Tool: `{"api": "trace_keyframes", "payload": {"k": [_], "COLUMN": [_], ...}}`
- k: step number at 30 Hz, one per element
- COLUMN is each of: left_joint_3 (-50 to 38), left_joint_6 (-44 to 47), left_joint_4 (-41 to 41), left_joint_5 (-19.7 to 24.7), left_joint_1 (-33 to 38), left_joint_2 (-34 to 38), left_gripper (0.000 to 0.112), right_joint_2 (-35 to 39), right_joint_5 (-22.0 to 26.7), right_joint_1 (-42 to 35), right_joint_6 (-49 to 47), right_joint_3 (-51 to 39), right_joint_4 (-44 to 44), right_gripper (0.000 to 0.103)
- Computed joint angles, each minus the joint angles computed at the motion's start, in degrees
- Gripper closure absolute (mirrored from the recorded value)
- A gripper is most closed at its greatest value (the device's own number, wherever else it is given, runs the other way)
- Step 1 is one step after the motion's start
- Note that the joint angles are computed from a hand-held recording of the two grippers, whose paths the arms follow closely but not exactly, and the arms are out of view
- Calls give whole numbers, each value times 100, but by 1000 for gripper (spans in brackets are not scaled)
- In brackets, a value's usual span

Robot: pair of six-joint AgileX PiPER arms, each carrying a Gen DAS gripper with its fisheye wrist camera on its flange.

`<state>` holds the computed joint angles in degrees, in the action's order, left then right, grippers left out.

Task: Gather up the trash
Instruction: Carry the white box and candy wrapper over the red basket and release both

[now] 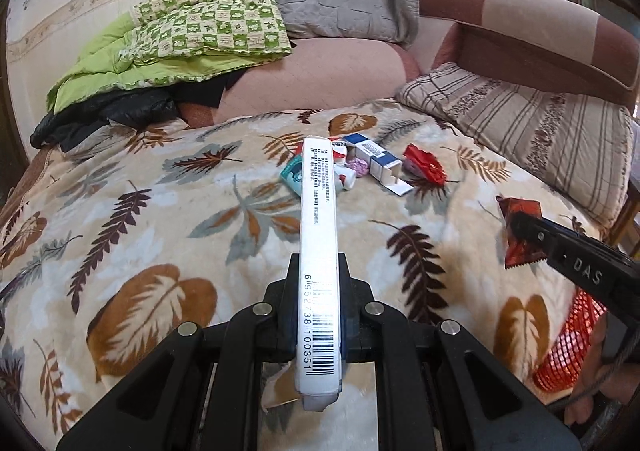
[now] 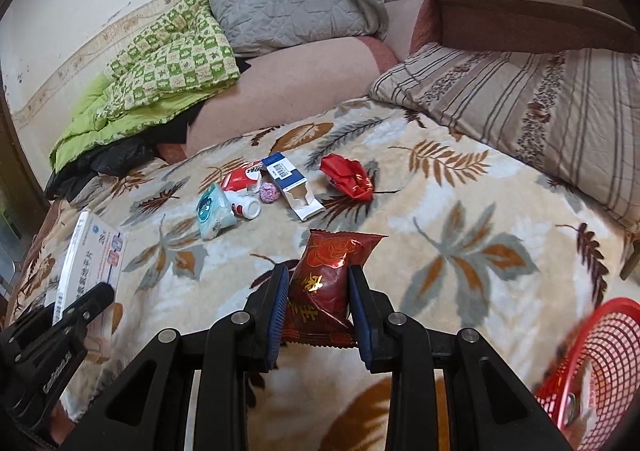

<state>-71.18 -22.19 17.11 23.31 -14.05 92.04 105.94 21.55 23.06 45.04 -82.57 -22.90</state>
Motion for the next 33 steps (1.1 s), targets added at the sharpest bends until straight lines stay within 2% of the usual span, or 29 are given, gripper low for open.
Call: {"api": "trace_keyframes", "payload": {"k": [9,18,24,29,33], "left_joint_3": [402,605,597,478,330], "left_joint_6": [-101,24,81,64,338], "left_joint_4": [234,270,227,181,-111], "left_joint_5": [85,165,236,143,157], "left_joint_1": [-117,-195,-131,-138,-68], "left_joint_2": [-433,-888,-851,-651,-444], "left_gripper": [99,99,99,99,99], "right_joint_2": [-494,-677,-699,-785,-788], "right_joint_5": [-292,-337,-507,-584,-636], "right_joint_1": [16,169,246,283,237], "right_joint_6": [760,615,383,699,224], "right_joint_3": [681,855,1031,1173,1221], "right_joint_4": [-558,-398,-120,-594,-229], "right_gripper": [71,71,71,71,71]}}
